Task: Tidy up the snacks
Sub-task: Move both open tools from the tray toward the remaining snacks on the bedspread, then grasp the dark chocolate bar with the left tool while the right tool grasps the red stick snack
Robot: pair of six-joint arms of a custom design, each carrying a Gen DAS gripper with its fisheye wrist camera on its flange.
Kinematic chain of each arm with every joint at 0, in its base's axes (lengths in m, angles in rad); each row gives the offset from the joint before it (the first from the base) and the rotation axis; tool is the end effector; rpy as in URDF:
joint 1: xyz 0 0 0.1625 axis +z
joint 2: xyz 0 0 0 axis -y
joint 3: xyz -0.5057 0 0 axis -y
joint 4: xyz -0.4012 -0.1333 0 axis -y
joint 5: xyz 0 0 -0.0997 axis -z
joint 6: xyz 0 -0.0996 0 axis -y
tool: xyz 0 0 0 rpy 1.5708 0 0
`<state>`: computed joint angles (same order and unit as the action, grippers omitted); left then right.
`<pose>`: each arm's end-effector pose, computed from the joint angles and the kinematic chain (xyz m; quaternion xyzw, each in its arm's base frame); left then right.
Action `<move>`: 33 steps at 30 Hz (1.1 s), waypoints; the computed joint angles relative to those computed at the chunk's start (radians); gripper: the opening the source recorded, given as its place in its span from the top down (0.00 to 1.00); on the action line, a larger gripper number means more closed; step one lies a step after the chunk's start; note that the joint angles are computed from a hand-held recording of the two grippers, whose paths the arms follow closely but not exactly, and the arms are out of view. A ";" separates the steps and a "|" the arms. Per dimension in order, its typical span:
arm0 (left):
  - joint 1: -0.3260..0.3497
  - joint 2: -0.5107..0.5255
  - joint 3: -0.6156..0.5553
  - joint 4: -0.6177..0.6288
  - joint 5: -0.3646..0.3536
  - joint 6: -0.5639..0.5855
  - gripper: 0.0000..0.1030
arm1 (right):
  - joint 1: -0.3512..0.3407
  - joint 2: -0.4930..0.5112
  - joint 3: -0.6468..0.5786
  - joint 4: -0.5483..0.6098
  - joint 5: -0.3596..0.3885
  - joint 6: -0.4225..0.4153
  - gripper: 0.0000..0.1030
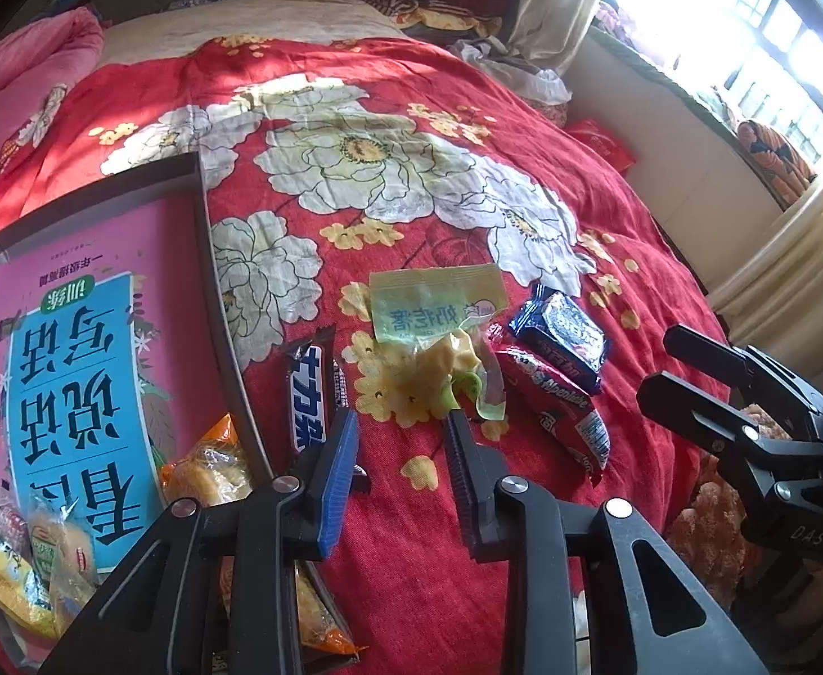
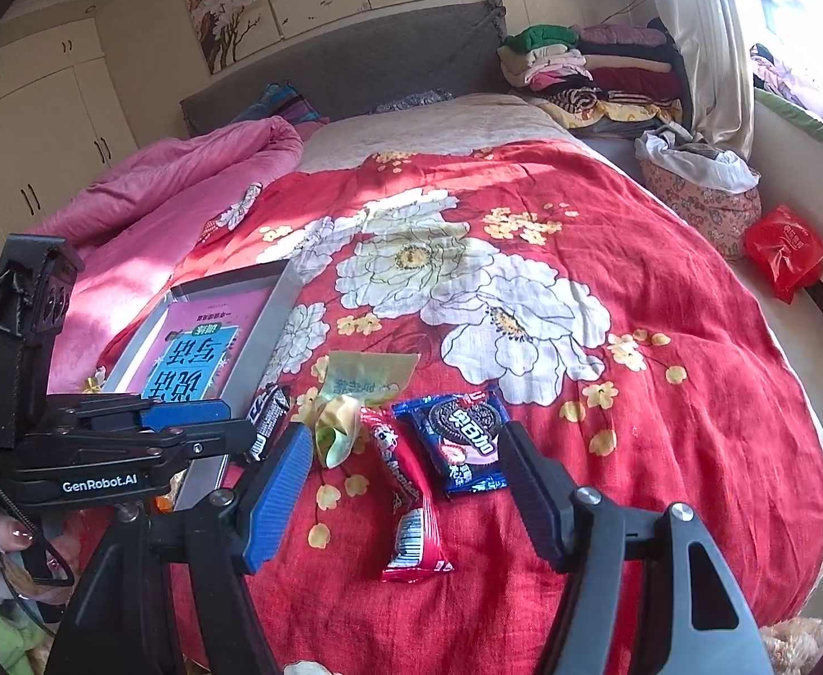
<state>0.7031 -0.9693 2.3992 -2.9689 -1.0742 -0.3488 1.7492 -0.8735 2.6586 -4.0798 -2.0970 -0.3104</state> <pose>-0.2183 -0.4220 0.0915 0.2524 0.9358 -0.1278 0.2105 0.1478 -0.3505 0.1596 0.1292 -0.8985 0.3251 0.2652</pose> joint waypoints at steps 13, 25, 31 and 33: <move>0.013 0.054 -0.050 0.125 0.106 -0.061 0.69 | -0.075 0.016 -0.032 0.206 0.010 0.039 0.51; 0.001 0.108 -0.118 0.250 0.160 -0.113 0.45 | -0.083 0.042 -0.076 0.273 0.000 -0.018 0.73; -0.021 0.156 -0.136 0.286 0.244 -0.131 0.36 | -0.078 0.060 -0.089 0.282 -0.007 -0.035 0.73; -0.021 0.159 -0.128 0.260 0.248 -0.125 0.36 | -0.079 0.059 -0.091 0.284 -0.004 -0.033 0.73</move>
